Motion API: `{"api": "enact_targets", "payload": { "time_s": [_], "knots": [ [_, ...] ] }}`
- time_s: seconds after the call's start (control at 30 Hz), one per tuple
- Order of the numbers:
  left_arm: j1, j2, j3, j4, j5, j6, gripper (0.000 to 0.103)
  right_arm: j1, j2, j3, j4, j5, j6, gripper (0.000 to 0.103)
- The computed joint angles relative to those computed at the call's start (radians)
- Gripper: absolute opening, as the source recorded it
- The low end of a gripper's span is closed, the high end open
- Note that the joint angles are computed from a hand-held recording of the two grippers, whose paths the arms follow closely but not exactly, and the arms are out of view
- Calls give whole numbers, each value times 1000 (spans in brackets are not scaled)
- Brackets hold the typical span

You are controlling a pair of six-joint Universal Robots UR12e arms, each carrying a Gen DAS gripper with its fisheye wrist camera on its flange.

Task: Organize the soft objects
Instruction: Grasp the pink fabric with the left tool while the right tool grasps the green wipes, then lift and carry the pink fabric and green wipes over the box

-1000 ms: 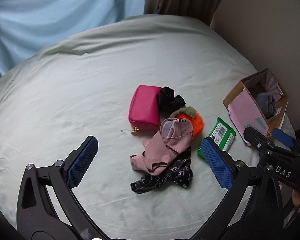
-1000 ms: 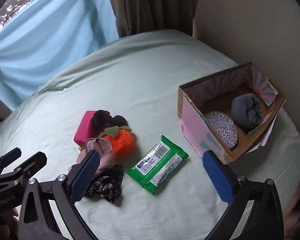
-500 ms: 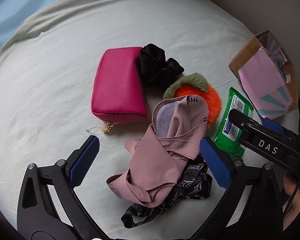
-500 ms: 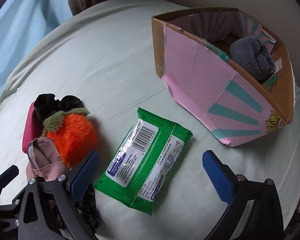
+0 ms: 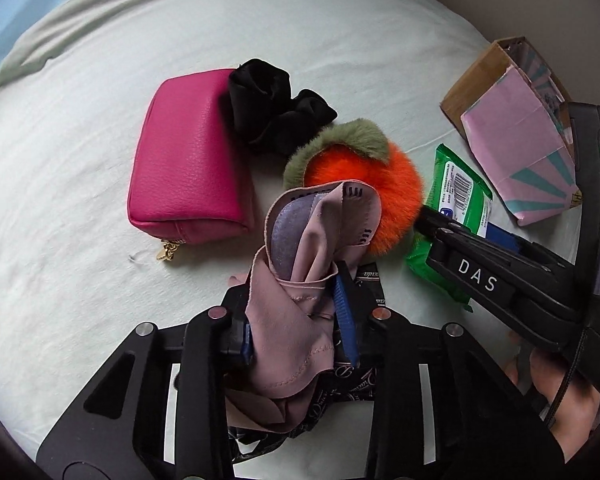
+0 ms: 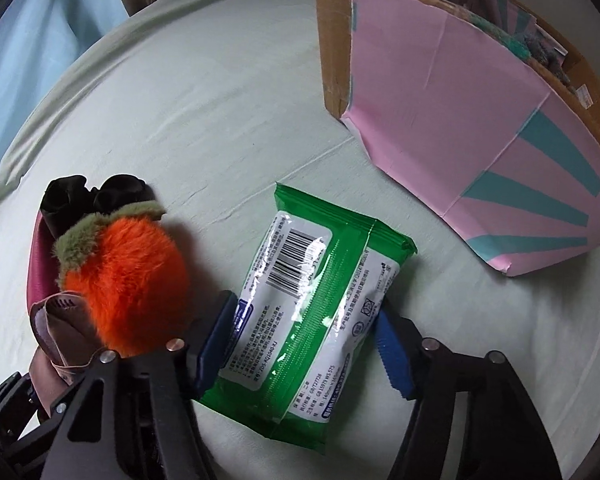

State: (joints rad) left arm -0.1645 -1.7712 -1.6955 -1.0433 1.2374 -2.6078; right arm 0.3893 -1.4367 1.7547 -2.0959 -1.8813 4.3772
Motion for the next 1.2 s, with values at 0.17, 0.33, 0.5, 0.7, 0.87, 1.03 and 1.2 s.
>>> {"api": "enact_targets", "payload": {
  "time_s": [0.17, 0.33, 0.5, 0.7, 0.87, 1.03, 1.2],
  "knots": [
    [5, 20, -1, 8, -2, -23, 25, 6, -14, 4, -21, 6, 7, 44],
    [10, 49, -3, 26, 3, -58, 25, 14, -35, 7, -39, -1, -4, 40],
    [20, 80, -4, 41, 4, -101, 25, 28, -60, 1, -57, -18, -27, 39],
    [29, 138, -7, 44, 4, -166, 25, 35, -91, -21, -61, -32, -70, 39],
    [32, 192, 8, 26, -2, -209, 25, 48, -144, -44, -20, -58, -106, 39],
    [32, 235, 44, -7, -28, -284, 25, 56, -207, -74, 32, -64, -163, 39],
    [8, 257, 85, -12, -34, -324, 25, 45, -244, -109, 61, -42, -244, 39]
  ]
}}
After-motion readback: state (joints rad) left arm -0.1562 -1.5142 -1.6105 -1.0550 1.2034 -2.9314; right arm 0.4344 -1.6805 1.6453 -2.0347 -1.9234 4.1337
